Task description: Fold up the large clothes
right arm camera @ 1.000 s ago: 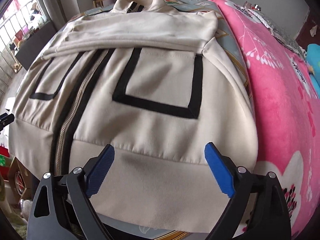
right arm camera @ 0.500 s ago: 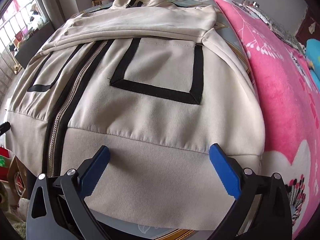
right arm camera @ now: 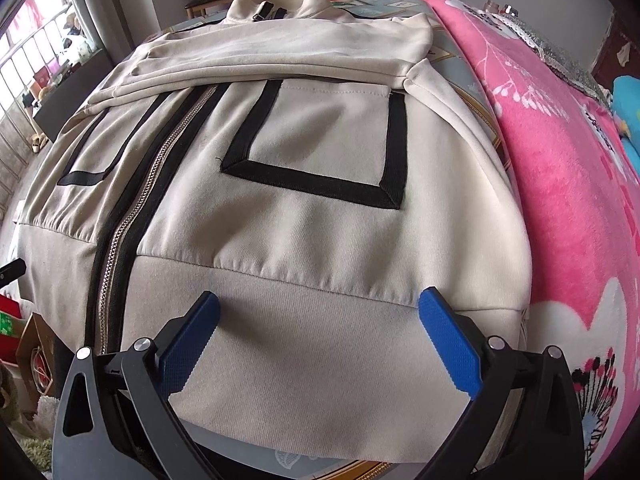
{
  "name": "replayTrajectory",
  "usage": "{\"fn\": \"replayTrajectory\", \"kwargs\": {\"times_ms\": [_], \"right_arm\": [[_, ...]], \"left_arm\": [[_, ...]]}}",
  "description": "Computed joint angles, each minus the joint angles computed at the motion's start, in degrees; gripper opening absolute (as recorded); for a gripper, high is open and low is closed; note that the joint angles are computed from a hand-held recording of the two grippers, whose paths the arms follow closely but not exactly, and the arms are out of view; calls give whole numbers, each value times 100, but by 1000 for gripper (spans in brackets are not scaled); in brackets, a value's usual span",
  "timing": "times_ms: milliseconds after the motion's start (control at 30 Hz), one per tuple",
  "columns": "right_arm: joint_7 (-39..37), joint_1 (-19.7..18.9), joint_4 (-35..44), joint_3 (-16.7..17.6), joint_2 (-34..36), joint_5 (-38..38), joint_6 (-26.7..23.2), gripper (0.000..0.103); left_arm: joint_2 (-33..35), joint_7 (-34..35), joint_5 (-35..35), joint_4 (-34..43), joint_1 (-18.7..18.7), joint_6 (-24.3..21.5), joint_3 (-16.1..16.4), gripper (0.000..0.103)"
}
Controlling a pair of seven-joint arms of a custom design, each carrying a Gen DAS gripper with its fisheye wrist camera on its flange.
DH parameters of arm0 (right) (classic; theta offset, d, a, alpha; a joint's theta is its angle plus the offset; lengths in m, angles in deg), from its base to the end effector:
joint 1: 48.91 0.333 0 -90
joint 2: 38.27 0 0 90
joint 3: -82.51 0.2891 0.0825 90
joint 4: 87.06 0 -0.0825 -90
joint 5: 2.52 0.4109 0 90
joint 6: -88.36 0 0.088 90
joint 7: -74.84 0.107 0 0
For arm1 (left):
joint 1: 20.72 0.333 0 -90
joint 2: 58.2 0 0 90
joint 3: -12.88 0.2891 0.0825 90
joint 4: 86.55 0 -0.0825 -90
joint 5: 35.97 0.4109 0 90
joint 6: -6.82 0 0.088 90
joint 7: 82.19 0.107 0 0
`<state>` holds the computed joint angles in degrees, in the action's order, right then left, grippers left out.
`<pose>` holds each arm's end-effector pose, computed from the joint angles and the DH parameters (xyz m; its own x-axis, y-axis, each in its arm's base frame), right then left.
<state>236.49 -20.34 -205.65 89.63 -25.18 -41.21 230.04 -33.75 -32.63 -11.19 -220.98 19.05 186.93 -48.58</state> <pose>0.4970 0.3580 0.2949 -0.1515 -0.9850 0.0830 -0.8915 0.0999 -0.4418 0.5095 -0.2459 0.2734 -0.0674 -0.8696 0.4892 -0.9057 -0.1524 -0.3956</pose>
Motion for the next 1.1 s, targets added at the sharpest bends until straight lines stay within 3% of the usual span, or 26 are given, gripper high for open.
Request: {"fn": "replayTrajectory", "kwargs": {"times_ms": [133,167,200,233,333,400,467,533,700,933,1033,1100], "right_arm": [[-9,-14,-28,-5,-18,11,58,97],[-6,-15,-35,-10,-21,-1,68,97],[4,-12,-39,-13,-24,-19,70,97],[20,-7,-40,-16,-23,-43,69,97],[60,-3,-48,-26,-21,-99,91,97],[111,1,-84,-36,-40,-163,143,97],[265,30,-159,-64,-72,-362,229,98],[382,51,-248,-78,-116,-571,319,98],[276,-95,-654,-12,-433,-282,763,97],[1766,-249,-2179,88,-1776,-929,1465,97],[2273,-400,-2618,240,-2285,-1048,1357,97],[2520,-524,-2835,295,-2503,-1148,1423,97]], "left_arm": [[601,-56,182,-3,359,291,-150,37],[659,-100,257,-16,439,302,-191,33],[788,-85,377,-50,607,345,-313,22],[960,-56,513,-90,794,418,-447,20],[1272,-76,892,-210,1136,780,-687,20],[1280,-209,1004,-129,1109,584,-677,20],[1372,-344,1062,64,1013,81,-646,20],[1334,-321,993,133,992,-144,-690,20],[690,-178,667,351,616,-810,-637,19],[-175,-188,361,663,-299,-1604,-87,19],[-331,-126,280,777,-646,-1806,169,19],[-412,13,111,729,-658,-1805,186,19]]}}
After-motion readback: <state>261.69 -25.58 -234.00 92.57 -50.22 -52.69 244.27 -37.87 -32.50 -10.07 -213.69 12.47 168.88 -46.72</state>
